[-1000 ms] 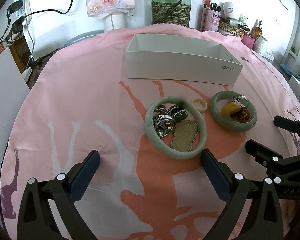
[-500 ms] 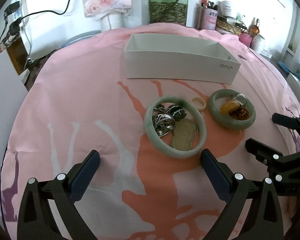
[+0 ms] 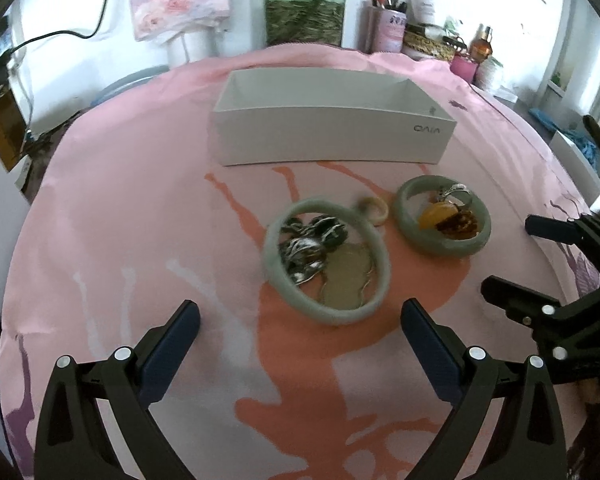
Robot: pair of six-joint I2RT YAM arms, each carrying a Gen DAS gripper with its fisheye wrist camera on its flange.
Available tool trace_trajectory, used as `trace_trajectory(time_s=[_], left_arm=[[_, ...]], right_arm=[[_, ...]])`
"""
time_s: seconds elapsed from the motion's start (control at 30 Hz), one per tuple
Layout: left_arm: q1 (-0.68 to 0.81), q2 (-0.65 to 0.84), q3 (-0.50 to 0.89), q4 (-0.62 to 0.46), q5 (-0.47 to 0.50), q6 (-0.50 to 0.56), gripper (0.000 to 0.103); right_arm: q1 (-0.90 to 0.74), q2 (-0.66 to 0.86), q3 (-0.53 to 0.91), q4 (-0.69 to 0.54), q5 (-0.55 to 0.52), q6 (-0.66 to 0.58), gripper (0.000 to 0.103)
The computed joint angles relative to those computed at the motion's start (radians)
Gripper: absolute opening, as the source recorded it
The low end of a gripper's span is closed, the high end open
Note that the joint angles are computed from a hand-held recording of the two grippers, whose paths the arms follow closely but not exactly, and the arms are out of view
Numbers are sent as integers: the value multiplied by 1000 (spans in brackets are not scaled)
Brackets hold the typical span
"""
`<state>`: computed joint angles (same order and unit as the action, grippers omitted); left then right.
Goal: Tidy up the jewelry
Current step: 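Grasp a jade bangle with the left tool while the right tool grasps the other jade bangle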
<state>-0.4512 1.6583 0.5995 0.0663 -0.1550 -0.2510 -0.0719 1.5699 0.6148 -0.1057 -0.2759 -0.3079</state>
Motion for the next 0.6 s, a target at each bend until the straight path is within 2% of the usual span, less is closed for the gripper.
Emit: trace_trajectory(time_s=[0.2, 0.3, 0.43, 0.5, 0.6], left_arm=[[5, 89, 104, -27, -12, 47, 99], [38, 91, 95, 0, 17, 47, 98], [97, 41, 57, 24, 76, 38, 89], [121, 29, 50, 23, 104, 30, 80], [115, 29, 50, 21, 90, 28, 79]], right_arm=[[-49, 8, 26, -25, -58, 17, 97], [-52, 17, 36, -32, -63, 25, 97], [-45, 14, 28, -20, -69, 16, 97], [-39, 7, 15, 1, -66, 9, 97], [-28, -11, -7, 35, -75, 0, 97]])
